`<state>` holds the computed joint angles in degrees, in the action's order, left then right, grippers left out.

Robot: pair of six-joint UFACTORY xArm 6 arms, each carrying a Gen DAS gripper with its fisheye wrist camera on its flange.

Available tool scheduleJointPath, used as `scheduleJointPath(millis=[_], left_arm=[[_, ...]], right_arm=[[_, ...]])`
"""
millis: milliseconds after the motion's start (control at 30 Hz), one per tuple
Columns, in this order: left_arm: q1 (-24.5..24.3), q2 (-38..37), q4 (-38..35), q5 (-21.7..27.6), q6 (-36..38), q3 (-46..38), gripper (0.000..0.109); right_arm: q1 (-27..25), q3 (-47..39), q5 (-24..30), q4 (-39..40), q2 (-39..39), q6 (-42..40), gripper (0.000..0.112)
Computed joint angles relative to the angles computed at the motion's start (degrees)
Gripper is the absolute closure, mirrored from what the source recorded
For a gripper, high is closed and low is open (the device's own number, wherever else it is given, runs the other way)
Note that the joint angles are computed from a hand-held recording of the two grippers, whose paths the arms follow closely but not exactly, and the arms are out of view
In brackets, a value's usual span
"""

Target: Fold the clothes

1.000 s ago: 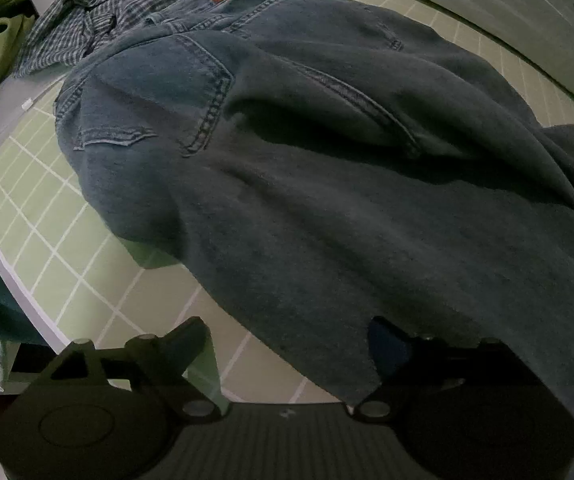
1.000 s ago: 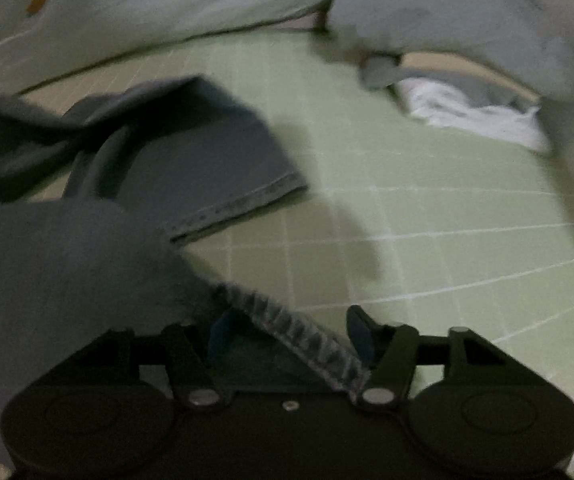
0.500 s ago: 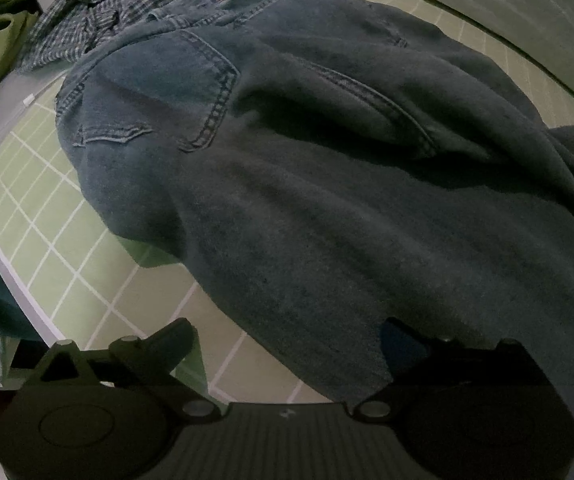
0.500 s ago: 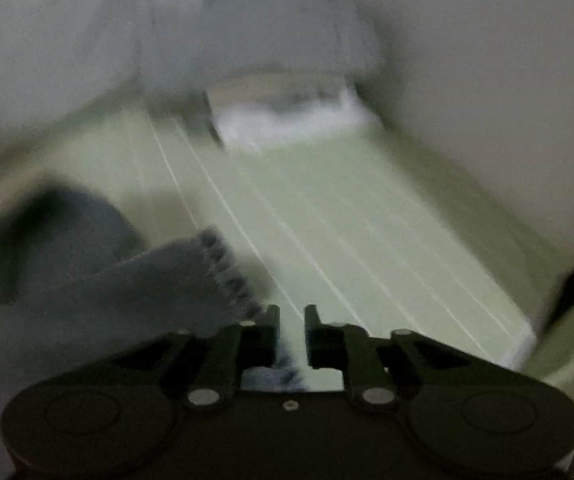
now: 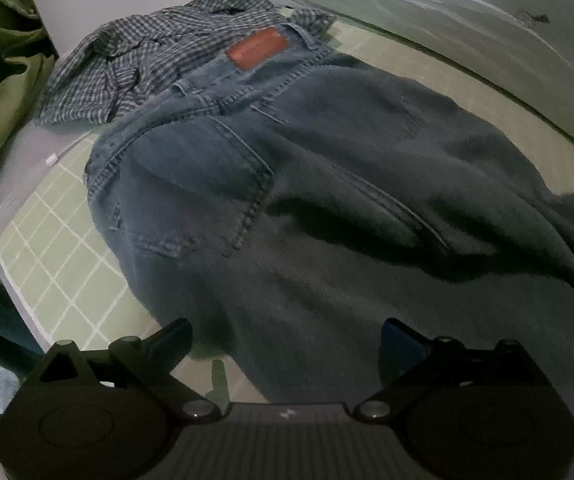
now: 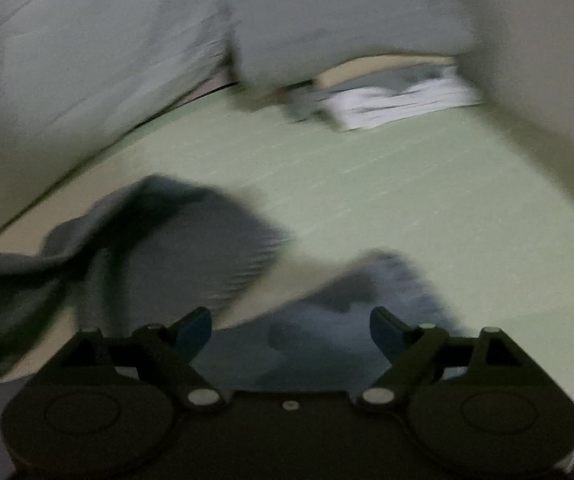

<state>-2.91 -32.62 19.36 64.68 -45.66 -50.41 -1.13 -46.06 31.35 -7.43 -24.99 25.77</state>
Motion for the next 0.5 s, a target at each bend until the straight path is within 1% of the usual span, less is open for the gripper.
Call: scheduleJointPath(millis=[67, 233, 333, 367, 433, 467, 500], left_arm=[[1.5, 1.3, -0.9, -0.6, 0.6, -0.5, 0.009], [3.3, 6.6, -1.6, -2.1, 0.7, -3.2, 0.009], [4.4, 9.7, -2.0, -2.7, -0.3, -4.9, 0.009], [4.7, 10.9, -2.2, -2.8, -0.9, -5.5, 0.009], [5.1, 13.1, -2.3, -2.5, -2.0, -6.8, 0.006], [5.0, 14.1, -2.0, -2.0, -2.7, -7.5, 0.006], [4.6, 14.7, -1.3, -1.7, -3.4, -8.0, 0.006]], right_arm=[[2.8, -1.6, -0.8, 1.7, 2.7, -0.6, 0.025], [6.5, -8.3, 0.0, -3.2, 10.9, 5.3, 0.025], [6.3, -11.0, 1.6, -3.8, 14.1, 7.5, 0.026], [6.5, -11.5, 1.8, -5.4, 14.7, 8.8, 0.027], [7.0, -12.8, 2.6, -8.9, 15.7, 10.0, 0.037], [7.3, -13.5, 3.2, -10.8, 16.3, 9.9, 0.057], [7.4, -13.8, 3.0, -11.8, 16.6, 7.9, 0.088]])
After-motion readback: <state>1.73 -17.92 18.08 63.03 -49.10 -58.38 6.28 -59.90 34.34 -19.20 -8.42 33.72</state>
